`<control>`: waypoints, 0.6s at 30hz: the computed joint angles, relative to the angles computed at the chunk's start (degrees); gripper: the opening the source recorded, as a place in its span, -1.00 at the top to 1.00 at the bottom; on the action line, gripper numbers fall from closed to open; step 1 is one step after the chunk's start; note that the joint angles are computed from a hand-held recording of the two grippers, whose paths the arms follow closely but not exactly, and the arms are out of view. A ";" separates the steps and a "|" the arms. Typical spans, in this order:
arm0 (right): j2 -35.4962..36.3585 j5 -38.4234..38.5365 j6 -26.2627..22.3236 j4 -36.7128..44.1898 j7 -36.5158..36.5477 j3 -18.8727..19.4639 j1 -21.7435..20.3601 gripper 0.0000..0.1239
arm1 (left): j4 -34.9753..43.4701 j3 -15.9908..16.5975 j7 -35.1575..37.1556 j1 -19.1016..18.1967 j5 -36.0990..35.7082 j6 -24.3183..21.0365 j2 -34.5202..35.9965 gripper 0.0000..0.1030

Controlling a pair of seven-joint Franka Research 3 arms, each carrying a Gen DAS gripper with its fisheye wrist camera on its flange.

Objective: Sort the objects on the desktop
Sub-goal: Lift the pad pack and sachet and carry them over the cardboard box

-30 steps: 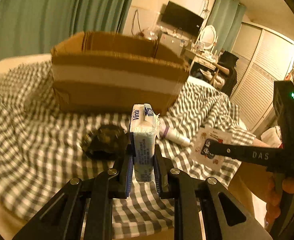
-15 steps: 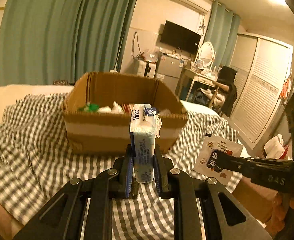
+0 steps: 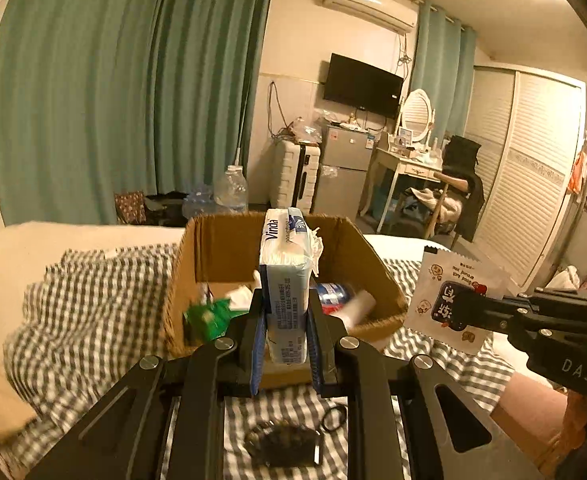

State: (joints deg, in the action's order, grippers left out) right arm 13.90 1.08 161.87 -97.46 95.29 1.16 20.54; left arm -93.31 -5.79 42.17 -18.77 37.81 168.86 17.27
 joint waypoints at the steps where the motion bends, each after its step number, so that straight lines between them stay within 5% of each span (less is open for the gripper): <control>1: 0.63 -0.03 -0.23 1.07 -0.32 0.05 -0.05 0.92 | 1.45 -0.99 2.21 0.92 -1.51 -0.47 0.94 0.64; 18: 25.43 6.08 -13.64 36.38 -4.57 0.12 -1.85 0.92 | 30.21 -0.10 13.54 0.84 -12.26 -10.13 22.52 0.64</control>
